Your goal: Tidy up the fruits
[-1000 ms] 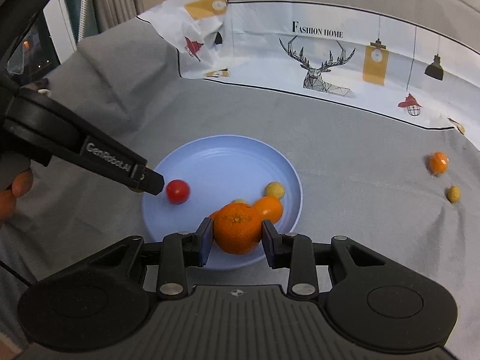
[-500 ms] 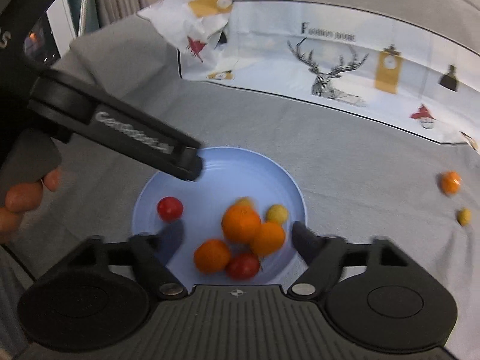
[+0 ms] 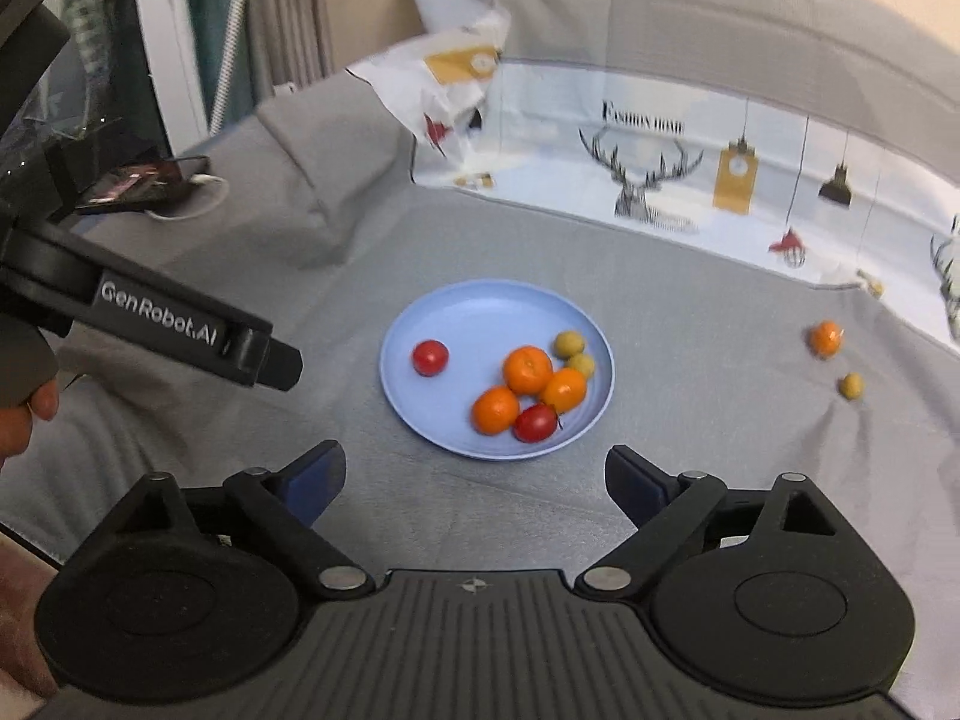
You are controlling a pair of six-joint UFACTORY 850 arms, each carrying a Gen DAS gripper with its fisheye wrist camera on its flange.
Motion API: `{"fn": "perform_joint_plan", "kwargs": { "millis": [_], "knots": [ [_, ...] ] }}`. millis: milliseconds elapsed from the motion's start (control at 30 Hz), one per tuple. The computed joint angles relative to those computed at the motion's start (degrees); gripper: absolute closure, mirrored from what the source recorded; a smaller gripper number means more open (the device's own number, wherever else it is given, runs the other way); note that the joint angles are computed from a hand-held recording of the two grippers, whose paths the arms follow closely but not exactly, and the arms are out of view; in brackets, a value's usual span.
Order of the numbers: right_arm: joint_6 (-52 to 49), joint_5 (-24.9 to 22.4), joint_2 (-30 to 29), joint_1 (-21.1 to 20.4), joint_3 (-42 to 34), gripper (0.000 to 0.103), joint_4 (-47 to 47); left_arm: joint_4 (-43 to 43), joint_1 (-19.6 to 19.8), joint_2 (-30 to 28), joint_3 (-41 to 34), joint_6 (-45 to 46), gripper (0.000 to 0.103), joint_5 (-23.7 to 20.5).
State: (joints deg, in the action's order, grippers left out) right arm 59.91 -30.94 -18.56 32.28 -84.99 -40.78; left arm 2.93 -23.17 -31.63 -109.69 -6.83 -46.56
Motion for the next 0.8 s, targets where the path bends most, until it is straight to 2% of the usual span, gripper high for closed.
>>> {"fn": "perform_joint_plan", "kwargs": {
  "millis": [167,367,633,800],
  "knots": [
    [6.9,-2.3,3.3,3.6,2.9,0.006,-8.7,0.0,-0.3,5.5,7.1,-0.3,0.0,2.8],
    [13.3,-5.1,6.2,6.7,5.5,0.005,-16.2,-0.2,-0.4,10.0,12.2,-0.3,0.0,5.2],
    [21.0,-7.5,9.1,9.2,8.3,0.005,-24.1,0.9,-1.6,13.9,16.1,0.3,0.0,8.2],
    [22.4,-8.3,10.0,9.9,9.2,0.005,-25.6,1.4,-2.0,14.9,17.1,0.2,0.0,8.7]
  ]
}}
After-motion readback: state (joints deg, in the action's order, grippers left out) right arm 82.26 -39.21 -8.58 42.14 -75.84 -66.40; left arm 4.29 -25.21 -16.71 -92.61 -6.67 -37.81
